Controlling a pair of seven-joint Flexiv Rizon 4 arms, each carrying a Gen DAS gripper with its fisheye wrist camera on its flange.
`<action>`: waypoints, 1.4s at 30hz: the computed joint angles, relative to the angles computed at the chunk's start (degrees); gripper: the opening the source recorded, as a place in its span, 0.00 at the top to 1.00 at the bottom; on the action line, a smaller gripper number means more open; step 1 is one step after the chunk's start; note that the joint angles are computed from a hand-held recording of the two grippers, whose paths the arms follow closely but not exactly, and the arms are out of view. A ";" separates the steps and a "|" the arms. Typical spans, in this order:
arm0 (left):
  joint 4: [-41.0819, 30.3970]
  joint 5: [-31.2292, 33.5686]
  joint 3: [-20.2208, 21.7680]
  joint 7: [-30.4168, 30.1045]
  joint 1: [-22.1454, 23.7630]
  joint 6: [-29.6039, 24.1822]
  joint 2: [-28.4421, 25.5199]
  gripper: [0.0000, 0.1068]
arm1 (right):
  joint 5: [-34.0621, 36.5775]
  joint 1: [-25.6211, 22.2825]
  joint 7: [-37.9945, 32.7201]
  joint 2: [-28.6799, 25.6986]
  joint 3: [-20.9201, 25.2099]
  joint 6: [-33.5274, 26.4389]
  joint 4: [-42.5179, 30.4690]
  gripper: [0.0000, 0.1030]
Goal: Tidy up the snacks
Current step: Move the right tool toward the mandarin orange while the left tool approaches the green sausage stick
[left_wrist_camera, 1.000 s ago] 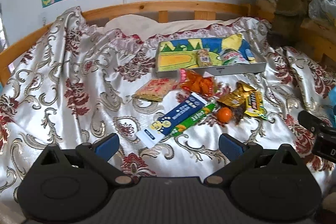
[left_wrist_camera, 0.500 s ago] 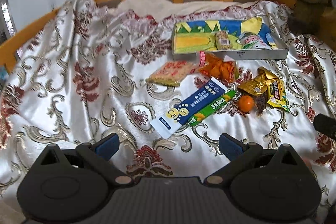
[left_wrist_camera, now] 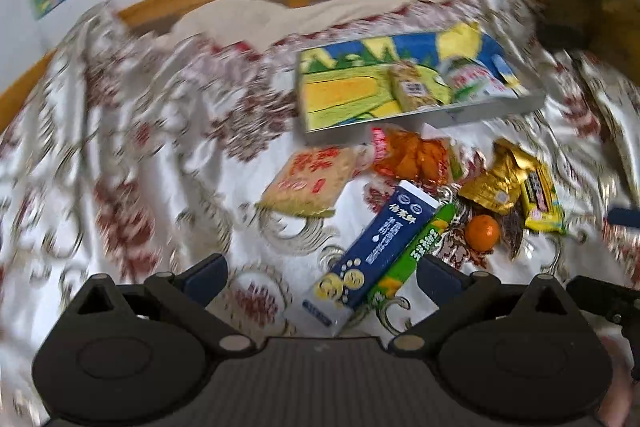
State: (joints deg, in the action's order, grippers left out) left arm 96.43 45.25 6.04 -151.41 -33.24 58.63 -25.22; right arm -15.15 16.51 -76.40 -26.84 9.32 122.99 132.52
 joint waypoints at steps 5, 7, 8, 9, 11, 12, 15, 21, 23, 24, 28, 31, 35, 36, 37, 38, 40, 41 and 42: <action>-0.26 -3.35 -2.04 12.25 4.55 7.90 -3.87 0.04 | -6.56 -0.72 -6.16 -2.16 -0.82 -4.69 -3.13 0.01; 0.15 -4.89 -2.23 16.79 5.36 10.43 -4.72 0.04 | -4.67 2.45 -9.60 -3.03 -3.29 -5.85 -4.34 0.01; 0.06 -5.21 -1.99 18.63 5.30 11.26 -5.22 0.04 | -4.11 3.16 -11.01 -3.60 -3.85 -5.96 -4.94 0.01; -0.12 -5.14 -1.25 19.60 4.68 11.75 -5.63 0.04 | -4.04 3.14 -12.04 -4.31 -3.81 -5.94 -5.66 0.01; -0.57 -5.50 0.15 21.34 3.59 12.49 -6.48 0.04 | -2.68 3.68 -13.53 -5.68 -4.11 -4.91 -6.96 0.02; -0.54 -6.30 0.34 22.69 3.61 13.23 -6.85 0.04 | -2.21 3.76 -14.15 -6.39 -4.17 -4.43 -7.72 0.02; -0.24 -8.66 1.01 26.10 3.56 16.00 -7.85 0.04 | -5.44 -0.09 -14.20 -8.43 -1.33 -4.51 -10.04 0.09; 0.94 -14.10 0.71 32.95 4.16 20.76 -9.34 0.05 | -6.87 -0.02 -16.06 -10.94 -1.71 -3.11 -12.27 0.24; 1.01 -15.42 1.07 34.77 3.82 21.85 -9.91 0.09 | -7.05 0.26 -17.18 -11.35 -1.91 -2.39 -12.42 0.31; 1.40 -16.52 0.34 36.44 4.44 22.47 -10.06 0.12 | -7.18 0.40 -17.72 -11.56 -2.00 -2.11 -12.50 0.34; 3.29 -21.65 -3.93 43.33 8.02 24.44 -10.59 0.21 | -9.55 -0.63 -18.40 -12.18 -1.15 -4.15 -13.28 0.49; 4.46 -25.20 -7.03 48.03 10.42 25.18 -11.01 0.31 | -10.45 -1.00 -18.68 -12.12 -0.73 -5.99 -13.40 0.52; 4.91 -29.23 -9.07 52.72 11.78 24.89 -11.81 0.43 | -11.47 -1.82 -18.52 -11.73 0.03 -8.92 -13.54 0.54; 4.83 -29.91 -8.71 53.32 11.44 24.91 -11.98 0.44 | -11.13 -1.35 -18.73 -11.58 -0.35 -9.52 -13.51 0.55; 4.71 -30.70 -8.48 53.96 11.21 24.82 -12.15 0.45 | -10.64 -0.74 -18.86 -11.38 -0.85 -10.42 -13.51 0.57; 4.59 -31.60 -8.33 54.57 10.99 24.56 -12.26 0.47 | -9.92 0.18 -19.00 -11.15 -1.63 -11.58 -13.55 0.58; 4.76 -33.66 -8.82 55.99 11.27 24.80 -12.45 0.51 | -9.11 0.66 -19.54 -11.18 -1.94 -12.19 -13.58 0.59; 5.05 -34.83 -9.45 56.81 11.70 25.01 -12.45 0.57 | -8.64 0.92 -19.85 -11.15 -2.07 -12.00 -13.52 0.59; 5.35 -35.97 -10.20 57.76 12.20 25.18 -12.39 0.59 | -8.34 0.89 -19.95 -11.11 -1.89 -12.03 -13.54 0.59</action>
